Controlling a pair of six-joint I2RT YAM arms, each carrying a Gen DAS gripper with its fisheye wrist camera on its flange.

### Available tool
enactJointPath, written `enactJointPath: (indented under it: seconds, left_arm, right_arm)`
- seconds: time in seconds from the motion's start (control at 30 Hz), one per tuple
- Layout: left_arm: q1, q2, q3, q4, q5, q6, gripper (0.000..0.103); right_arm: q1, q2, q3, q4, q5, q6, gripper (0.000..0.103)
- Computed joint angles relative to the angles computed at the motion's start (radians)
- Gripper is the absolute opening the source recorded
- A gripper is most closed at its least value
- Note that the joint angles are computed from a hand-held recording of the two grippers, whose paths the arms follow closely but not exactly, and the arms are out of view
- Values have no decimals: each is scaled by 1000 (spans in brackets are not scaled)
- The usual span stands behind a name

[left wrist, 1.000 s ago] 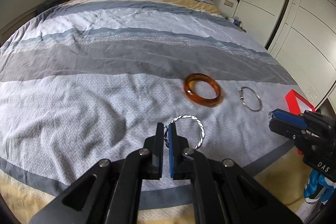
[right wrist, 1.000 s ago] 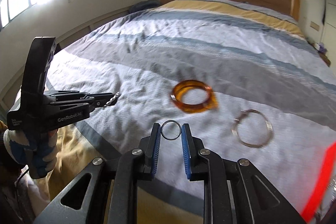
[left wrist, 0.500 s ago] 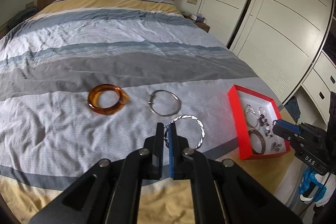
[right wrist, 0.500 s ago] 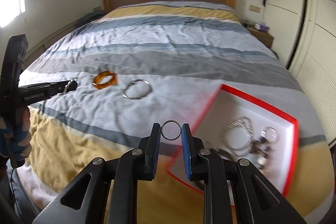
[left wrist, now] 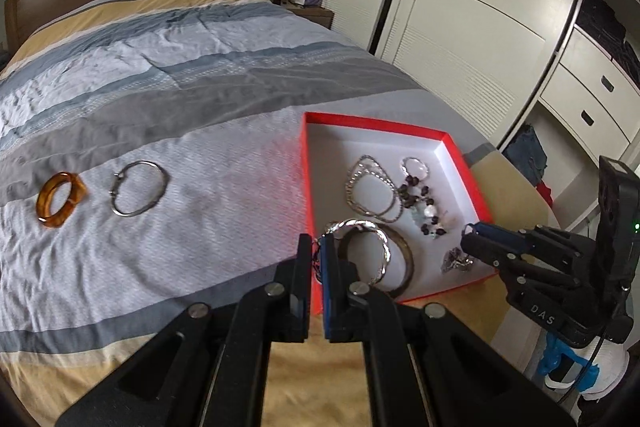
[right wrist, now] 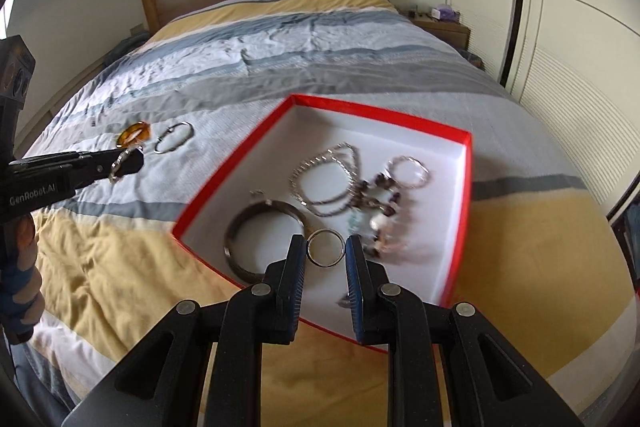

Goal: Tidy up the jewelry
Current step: 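Carry the twisted hoop and small ring over the red box with both tools, then open the left tool over the box while the right tool releases the ring there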

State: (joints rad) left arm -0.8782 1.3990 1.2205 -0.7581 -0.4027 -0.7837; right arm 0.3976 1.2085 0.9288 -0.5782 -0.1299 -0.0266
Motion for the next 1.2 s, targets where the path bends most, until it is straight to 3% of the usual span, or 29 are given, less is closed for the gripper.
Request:
enactJointPath:
  seconds: [0.37,1.2]
  left_arm:
    - [-5,308,162,34,79,53,4]
    - [-17,332,127,53,58,55,6]
  right_arm:
    - [-67,155,37,5,-27,-137,20]
    - [-72,184,15,22,-11,-141,21]
